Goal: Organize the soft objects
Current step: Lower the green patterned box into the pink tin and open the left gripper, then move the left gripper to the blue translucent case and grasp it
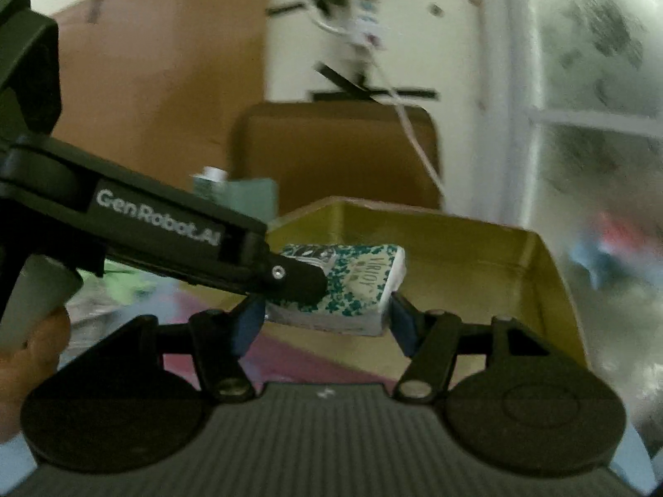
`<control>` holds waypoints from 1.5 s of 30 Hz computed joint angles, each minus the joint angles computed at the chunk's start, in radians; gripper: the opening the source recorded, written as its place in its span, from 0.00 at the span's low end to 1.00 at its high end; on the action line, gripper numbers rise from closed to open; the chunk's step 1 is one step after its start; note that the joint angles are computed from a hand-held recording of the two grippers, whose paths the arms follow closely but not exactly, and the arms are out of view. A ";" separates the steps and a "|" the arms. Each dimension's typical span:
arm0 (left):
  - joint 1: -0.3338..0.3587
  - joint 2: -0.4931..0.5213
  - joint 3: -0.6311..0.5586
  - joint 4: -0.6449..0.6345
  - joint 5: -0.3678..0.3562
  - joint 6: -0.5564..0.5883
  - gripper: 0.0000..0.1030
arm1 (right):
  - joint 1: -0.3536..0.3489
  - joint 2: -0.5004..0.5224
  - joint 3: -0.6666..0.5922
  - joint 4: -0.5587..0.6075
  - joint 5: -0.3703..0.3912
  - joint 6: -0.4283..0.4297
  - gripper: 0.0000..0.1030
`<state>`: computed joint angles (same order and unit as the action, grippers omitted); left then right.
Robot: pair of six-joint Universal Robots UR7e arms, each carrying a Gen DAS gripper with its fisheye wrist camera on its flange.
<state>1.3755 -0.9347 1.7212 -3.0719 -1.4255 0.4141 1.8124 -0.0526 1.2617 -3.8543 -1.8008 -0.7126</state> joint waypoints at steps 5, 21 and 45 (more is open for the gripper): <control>-0.013 0.045 -0.013 -0.042 0.064 -0.013 0.62 | -0.013 0.025 -0.034 -0.051 -0.038 0.018 0.90; 0.274 -0.353 0.327 -0.399 -0.079 -0.076 0.52 | 0.059 0.025 0.034 0.248 0.272 0.011 0.69; 0.399 -0.393 0.309 -0.293 -0.123 -0.193 0.52 | 0.211 0.235 -0.330 0.590 -0.011 -0.041 0.68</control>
